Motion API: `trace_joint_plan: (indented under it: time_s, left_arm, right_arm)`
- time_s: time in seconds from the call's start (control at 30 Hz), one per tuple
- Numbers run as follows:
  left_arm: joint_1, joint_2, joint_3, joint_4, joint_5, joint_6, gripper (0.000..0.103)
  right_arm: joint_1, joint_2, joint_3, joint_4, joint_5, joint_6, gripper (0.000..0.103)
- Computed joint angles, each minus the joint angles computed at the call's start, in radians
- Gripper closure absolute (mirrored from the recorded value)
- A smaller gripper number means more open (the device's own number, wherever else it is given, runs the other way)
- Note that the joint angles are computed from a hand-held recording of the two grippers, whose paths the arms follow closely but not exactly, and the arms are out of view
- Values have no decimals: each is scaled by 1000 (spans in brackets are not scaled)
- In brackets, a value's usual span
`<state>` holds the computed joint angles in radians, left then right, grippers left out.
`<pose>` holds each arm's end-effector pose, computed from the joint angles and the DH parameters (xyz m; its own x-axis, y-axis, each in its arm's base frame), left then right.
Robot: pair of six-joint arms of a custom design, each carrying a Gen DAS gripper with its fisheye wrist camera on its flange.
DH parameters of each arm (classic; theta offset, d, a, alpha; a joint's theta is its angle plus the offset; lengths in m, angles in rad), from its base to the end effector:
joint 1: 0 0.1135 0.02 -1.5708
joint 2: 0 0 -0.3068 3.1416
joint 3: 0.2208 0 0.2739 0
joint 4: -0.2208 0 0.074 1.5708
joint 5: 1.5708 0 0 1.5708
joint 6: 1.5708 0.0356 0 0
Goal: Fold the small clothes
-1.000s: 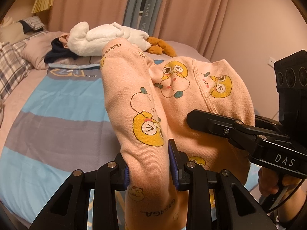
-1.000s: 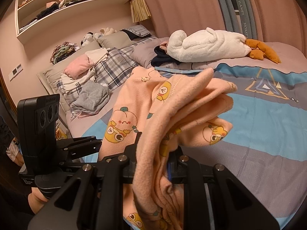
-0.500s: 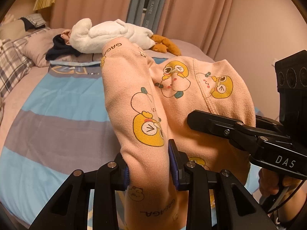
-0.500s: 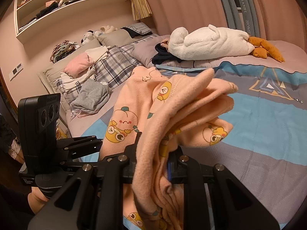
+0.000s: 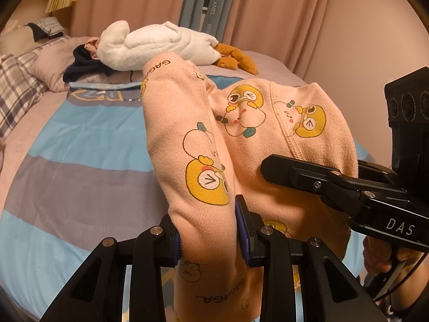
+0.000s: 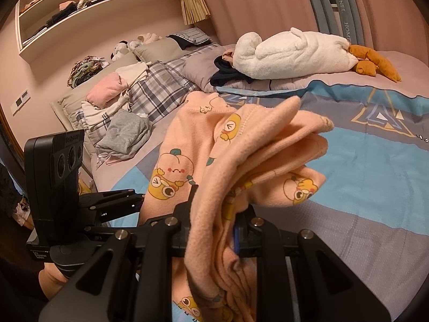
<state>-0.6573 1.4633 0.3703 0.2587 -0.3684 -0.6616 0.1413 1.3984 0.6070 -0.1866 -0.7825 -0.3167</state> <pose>0.1941 -0.1336 0.1294 -0.6953 -0.1874 -0.6939 -0.0617 0.9774 -0.2022 0.2473 0.0605 0.1855 -0.6277 -0.3124 -0.7130 -0.7212 0.5781 0.3817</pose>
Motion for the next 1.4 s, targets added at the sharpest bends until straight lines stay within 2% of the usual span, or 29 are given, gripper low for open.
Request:
trace_joint_plan:
  time_s: [0.4, 0.87, 1.4]
  left_arm:
    - [41, 46, 11, 16, 28, 12, 71]
    - [165, 130, 33, 83, 127, 83, 71]
    - [201, 165, 61, 84, 146, 104, 71]
  right_arm:
    - [36, 108, 44, 52, 18, 25, 82]
    - [67, 241, 118, 96, 42, 46, 82]
    - [94, 374, 221, 131, 57, 62, 82]
